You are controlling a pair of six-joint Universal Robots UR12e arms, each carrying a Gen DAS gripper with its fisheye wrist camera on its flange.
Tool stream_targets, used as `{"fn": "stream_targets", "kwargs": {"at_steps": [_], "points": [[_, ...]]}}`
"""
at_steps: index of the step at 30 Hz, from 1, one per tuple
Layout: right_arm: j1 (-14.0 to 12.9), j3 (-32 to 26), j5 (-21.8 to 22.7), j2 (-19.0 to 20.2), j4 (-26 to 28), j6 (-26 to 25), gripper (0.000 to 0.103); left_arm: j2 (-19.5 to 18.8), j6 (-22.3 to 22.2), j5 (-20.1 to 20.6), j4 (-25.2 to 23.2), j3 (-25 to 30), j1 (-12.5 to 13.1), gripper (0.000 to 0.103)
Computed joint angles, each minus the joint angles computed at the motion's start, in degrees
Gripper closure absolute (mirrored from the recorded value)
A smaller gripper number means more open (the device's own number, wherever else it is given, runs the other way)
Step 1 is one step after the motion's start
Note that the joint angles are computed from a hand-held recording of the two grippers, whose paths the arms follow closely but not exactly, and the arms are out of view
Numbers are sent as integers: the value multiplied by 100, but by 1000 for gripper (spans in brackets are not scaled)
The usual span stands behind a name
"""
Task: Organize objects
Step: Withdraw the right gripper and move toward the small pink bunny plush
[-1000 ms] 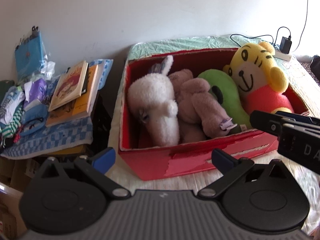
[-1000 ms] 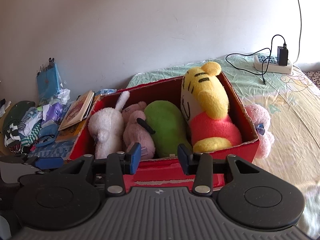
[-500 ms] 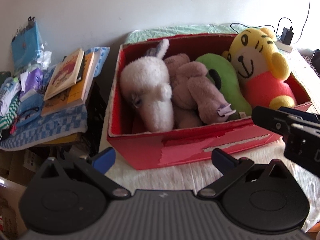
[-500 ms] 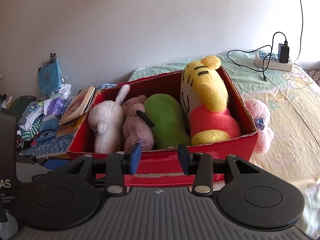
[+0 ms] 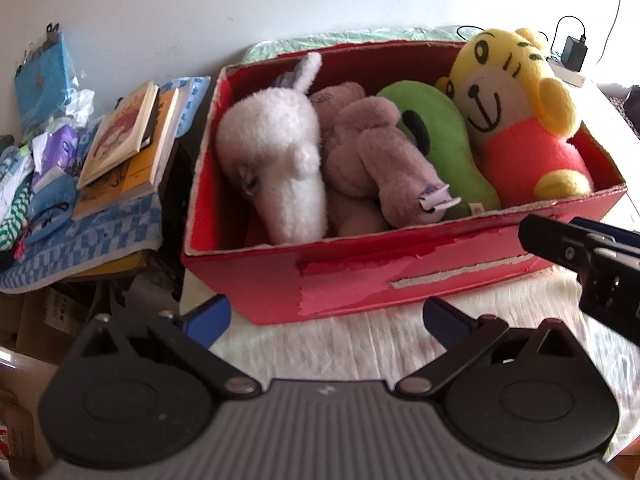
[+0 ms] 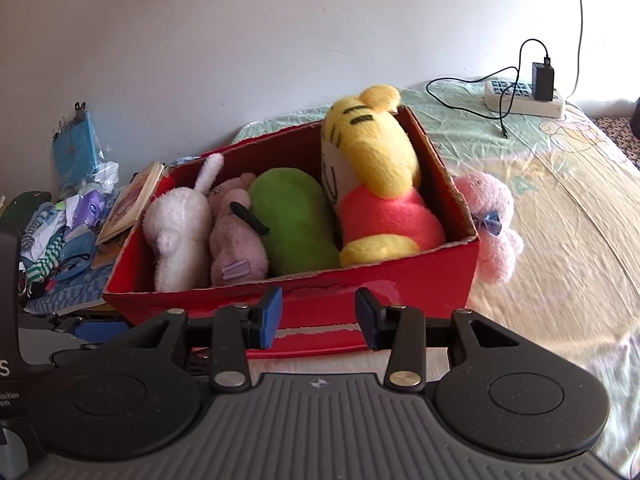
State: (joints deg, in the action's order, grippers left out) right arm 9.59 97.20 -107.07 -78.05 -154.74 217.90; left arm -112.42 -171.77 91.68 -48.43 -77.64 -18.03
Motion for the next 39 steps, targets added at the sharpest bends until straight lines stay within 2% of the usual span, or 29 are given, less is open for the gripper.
{"fn": "stream_targets", "kwargs": {"at_steps": [10,15,21,39], "points": [[-61,242,21,-156,2,148,60,-25,71,-43,-140,-2,-89,1],[-184,369,278,-228,-130,105,60,-47,65,143,-165,26,-182,1],[-384,549,705,-364,-274,-272,60,-92,-244,363,-267,118,-327,1],[-1200,1135,2118,-844,-196,-1348,60,-398,-1369,1113,-858,574,-931,1]]}}
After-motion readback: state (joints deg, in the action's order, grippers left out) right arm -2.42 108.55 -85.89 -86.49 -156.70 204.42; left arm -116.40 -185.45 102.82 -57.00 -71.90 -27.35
